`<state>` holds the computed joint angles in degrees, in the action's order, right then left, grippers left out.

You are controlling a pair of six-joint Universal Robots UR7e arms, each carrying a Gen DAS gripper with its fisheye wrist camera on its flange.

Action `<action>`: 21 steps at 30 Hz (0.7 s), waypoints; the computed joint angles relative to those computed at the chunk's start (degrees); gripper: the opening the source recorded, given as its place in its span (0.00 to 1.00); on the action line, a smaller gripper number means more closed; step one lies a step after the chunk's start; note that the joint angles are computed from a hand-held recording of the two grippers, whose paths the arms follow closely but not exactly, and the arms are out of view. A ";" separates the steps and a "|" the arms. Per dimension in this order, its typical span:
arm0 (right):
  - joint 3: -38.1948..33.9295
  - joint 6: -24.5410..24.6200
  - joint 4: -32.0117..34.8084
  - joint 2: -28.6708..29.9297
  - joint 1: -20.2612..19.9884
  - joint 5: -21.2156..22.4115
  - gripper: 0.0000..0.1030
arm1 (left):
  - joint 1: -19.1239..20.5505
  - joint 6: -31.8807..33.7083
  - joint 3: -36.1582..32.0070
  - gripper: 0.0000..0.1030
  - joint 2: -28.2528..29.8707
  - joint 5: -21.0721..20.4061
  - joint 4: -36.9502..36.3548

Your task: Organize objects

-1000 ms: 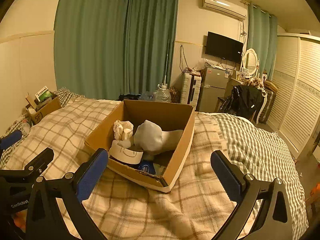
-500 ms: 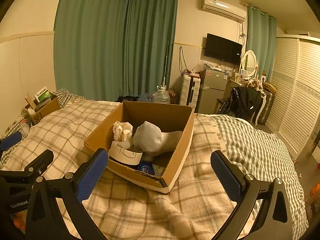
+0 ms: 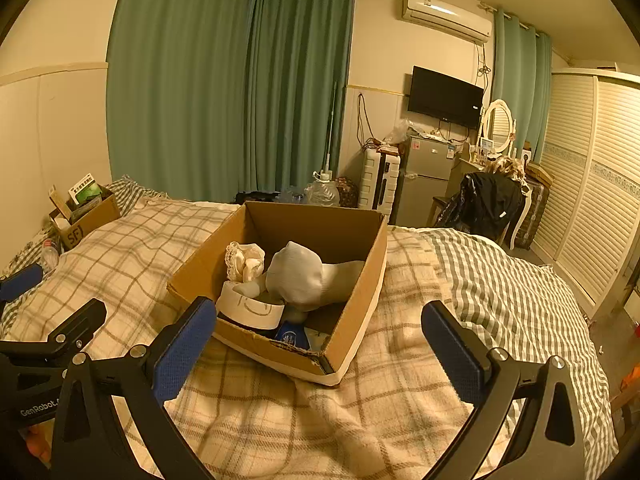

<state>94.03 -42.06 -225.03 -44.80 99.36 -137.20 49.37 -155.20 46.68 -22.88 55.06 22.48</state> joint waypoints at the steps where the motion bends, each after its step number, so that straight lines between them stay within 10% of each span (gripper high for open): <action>1: 0.01 0.05 0.03 0.00 -0.01 0.00 0.99 | 0.00 -0.03 0.00 1.00 0.01 0.00 0.00; 21: -0.10 0.17 -0.55 0.27 -0.18 -0.12 0.99 | -0.15 -0.06 0.48 1.00 -0.15 -0.15 -0.56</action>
